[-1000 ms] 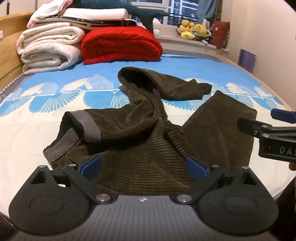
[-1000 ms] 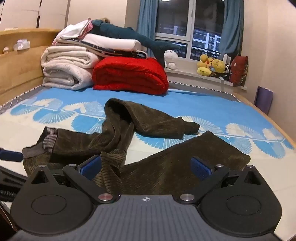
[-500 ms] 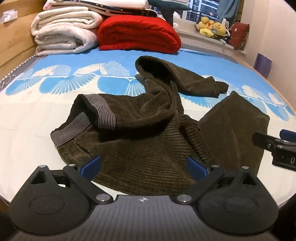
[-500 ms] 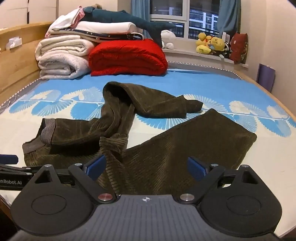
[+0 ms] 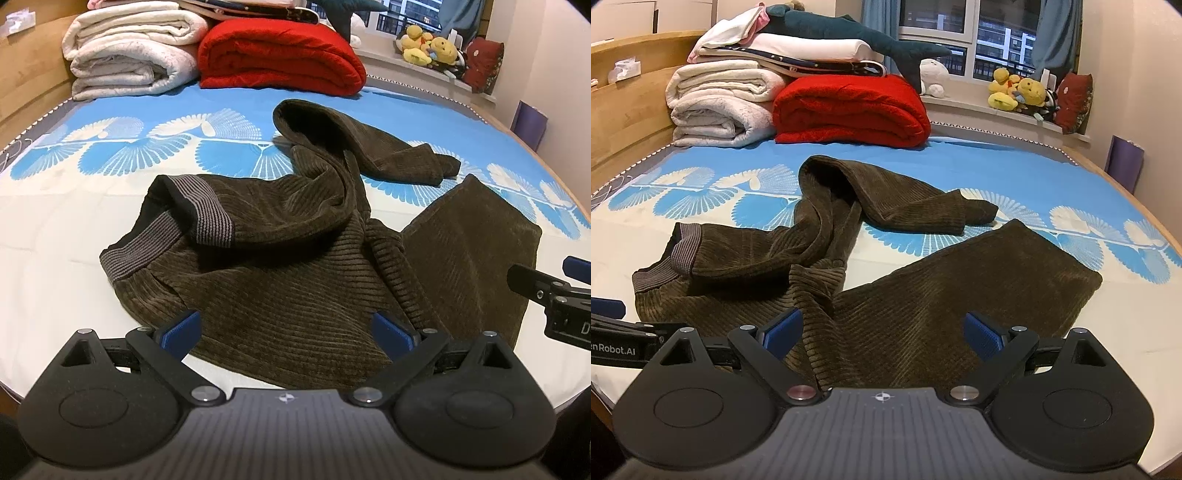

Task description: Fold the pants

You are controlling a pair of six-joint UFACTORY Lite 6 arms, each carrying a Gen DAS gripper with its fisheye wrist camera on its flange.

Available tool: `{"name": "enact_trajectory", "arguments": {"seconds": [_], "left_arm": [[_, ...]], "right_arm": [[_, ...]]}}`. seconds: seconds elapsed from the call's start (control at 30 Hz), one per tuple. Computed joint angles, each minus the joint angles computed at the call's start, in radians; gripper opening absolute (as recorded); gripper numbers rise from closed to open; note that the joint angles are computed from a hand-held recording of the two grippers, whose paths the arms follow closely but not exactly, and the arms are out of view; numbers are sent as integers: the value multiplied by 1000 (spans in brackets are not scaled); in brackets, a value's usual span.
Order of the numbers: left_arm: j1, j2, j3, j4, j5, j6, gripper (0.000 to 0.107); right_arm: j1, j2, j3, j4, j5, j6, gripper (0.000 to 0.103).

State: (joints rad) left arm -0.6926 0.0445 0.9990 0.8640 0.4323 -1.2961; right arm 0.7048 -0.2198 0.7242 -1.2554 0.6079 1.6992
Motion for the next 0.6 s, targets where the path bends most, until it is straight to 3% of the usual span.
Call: {"name": "enact_trajectory", "arguments": {"seconds": [0.6], "left_arm": [[0, 7, 13, -45, 4, 41, 100]], "right_arm": [[7, 3, 6, 11, 8, -14, 94]]}}
